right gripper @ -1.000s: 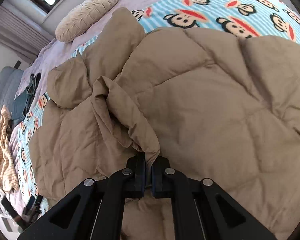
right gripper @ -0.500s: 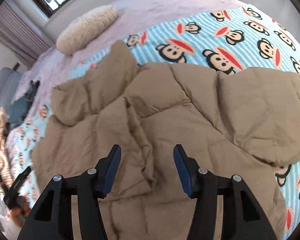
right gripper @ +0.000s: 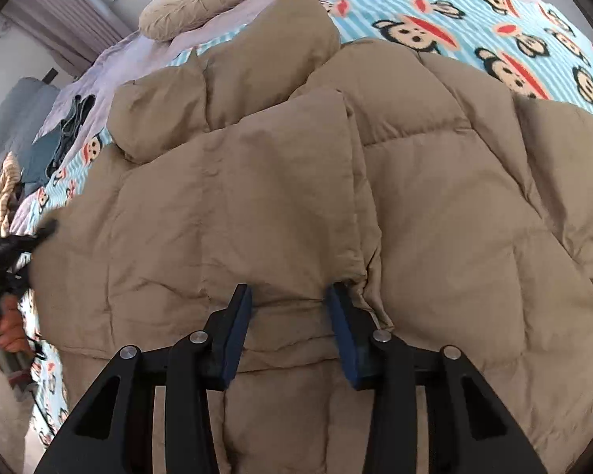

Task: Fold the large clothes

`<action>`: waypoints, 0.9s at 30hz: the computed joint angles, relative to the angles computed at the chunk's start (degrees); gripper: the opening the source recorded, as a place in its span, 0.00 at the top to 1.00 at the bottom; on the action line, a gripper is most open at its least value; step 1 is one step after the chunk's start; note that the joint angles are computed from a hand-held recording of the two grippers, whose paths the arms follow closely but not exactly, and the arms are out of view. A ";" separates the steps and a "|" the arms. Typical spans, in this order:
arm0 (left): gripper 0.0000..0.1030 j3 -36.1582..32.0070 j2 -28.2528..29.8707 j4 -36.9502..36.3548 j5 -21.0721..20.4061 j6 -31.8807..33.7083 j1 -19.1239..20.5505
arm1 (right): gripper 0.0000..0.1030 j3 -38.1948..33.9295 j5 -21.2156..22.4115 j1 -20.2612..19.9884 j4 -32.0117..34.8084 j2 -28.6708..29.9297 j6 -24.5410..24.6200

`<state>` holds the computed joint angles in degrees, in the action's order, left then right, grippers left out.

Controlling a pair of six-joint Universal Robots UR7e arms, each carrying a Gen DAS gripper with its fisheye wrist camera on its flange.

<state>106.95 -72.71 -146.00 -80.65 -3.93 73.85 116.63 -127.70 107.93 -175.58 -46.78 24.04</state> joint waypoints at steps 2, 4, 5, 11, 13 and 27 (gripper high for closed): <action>0.82 1.78 -1.07 -2.25 2.43 3.52 -1.61 | 0.59 -0.60 -0.73 0.16 0.57 0.53 -0.29; 0.82 1.97 0.77 -3.21 9.20 7.35 -2.90 | 0.59 -1.22 -1.12 0.37 0.43 1.31 -0.14; 0.82 1.28 2.14 -3.09 11.60 8.58 -2.81 | 0.59 -1.47 -1.27 0.37 0.23 1.65 -0.38; 0.76 2.01 2.72 -3.05 18.16 7.08 -1.57 | 0.59 -2.46 -1.51 0.89 1.34 2.44 -3.37; 0.76 1.52 1.13 -0.59 18.43 6.36 -2.18 | 0.58 -1.99 -0.54 0.70 2.70 1.05 -2.27; 0.76 6.35 -5.21 0.55 23.13 7.37 -6.54 | 0.70 -4.63 -0.29 0.72 -5.75 0.68 -4.33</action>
<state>113.31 -77.91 -145.45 -57.52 3.44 67.31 112.00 -128.00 108.65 -181.33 -46.10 19.71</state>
